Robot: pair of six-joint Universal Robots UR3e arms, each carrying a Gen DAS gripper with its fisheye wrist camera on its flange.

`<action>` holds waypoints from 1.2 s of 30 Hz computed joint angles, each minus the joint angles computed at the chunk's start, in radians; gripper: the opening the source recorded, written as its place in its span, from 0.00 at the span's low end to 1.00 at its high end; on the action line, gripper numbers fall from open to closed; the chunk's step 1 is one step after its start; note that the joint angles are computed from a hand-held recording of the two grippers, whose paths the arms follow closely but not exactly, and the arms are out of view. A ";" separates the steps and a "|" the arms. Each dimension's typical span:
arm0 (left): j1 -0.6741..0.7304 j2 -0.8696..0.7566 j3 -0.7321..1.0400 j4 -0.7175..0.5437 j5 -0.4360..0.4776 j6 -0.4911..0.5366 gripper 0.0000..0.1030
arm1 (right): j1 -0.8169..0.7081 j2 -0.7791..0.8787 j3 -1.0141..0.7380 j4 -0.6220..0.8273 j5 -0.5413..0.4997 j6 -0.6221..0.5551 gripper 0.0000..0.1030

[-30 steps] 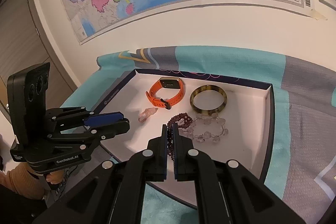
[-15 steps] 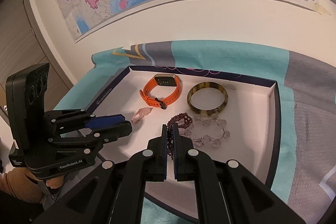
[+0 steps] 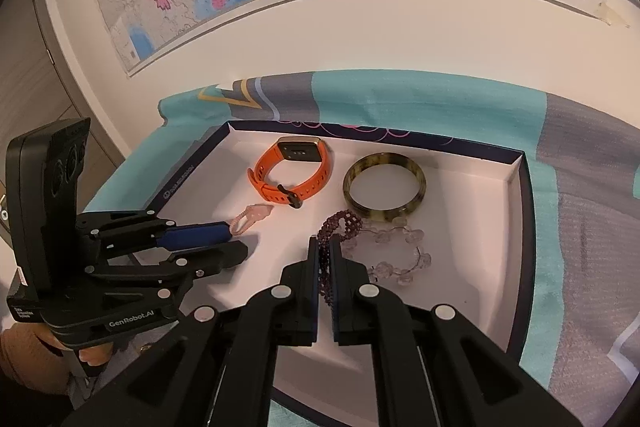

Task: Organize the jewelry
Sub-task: 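Lower the ring and necklace into the box and open both tools, then lift both open tools out of the box toward the remaining rings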

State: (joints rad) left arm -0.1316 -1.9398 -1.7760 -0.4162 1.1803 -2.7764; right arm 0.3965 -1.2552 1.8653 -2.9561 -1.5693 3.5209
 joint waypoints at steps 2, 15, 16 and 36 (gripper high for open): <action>0.004 0.009 -0.011 0.005 -0.006 -0.001 0.32 | 0.003 -0.001 0.004 -0.008 -0.010 0.007 0.08; 0.127 0.316 -0.347 0.147 -0.124 0.089 0.85 | 0.122 -0.162 0.147 -0.044 -0.105 0.020 0.55; 0.146 0.349 -0.382 0.148 -0.141 0.100 0.92 | 0.150 -0.175 0.163 -0.046 -0.132 0.029 0.59; 0.352 0.719 -0.698 -0.099 -0.253 0.260 0.95 | 0.331 -0.172 0.275 -0.080 -0.239 0.198 0.81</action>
